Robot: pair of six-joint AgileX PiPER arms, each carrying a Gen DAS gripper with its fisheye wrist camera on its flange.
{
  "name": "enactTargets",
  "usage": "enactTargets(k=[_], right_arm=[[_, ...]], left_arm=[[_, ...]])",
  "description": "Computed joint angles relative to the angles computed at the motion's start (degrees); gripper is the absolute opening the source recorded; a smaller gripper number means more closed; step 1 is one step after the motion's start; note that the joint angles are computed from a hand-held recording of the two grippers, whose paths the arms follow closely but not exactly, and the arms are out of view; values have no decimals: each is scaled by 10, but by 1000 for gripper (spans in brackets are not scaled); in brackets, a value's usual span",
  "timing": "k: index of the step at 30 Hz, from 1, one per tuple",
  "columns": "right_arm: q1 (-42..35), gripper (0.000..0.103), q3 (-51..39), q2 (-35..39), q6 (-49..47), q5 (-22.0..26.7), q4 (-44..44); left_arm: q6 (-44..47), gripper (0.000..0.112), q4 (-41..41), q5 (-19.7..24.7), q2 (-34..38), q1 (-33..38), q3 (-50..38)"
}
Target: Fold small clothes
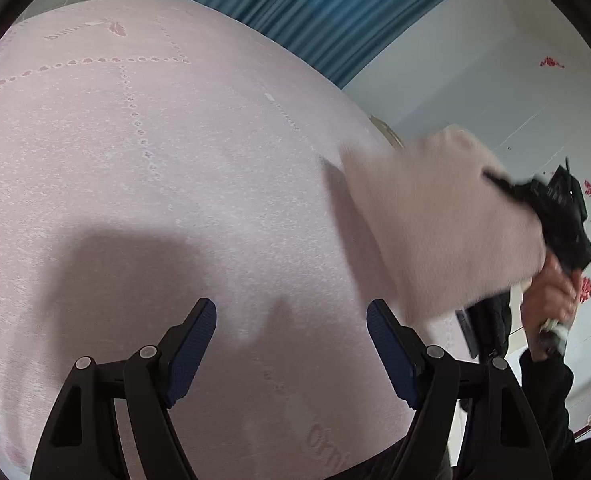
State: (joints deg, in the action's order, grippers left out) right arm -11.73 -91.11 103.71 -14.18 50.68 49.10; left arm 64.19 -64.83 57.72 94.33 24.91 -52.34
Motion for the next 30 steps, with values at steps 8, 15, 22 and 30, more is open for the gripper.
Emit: enactTargets(k=[8, 15, 22, 30], right_arm=[[-7, 37, 1, 144, -52, -23, 24], [8, 45, 70, 91, -82, -98, -123], [-19, 45, 229, -30, -226, -154, -29], [-9, 39, 254, -31, -277, -166, 36]], left_arm=[[24, 76, 20, -45, 12, -16, 7], [6, 76, 36, -98, 7, -113, 12], [-89, 75, 113, -246, -11, -252, 10], [-225, 33, 234, -356, -31, -343, 8]])
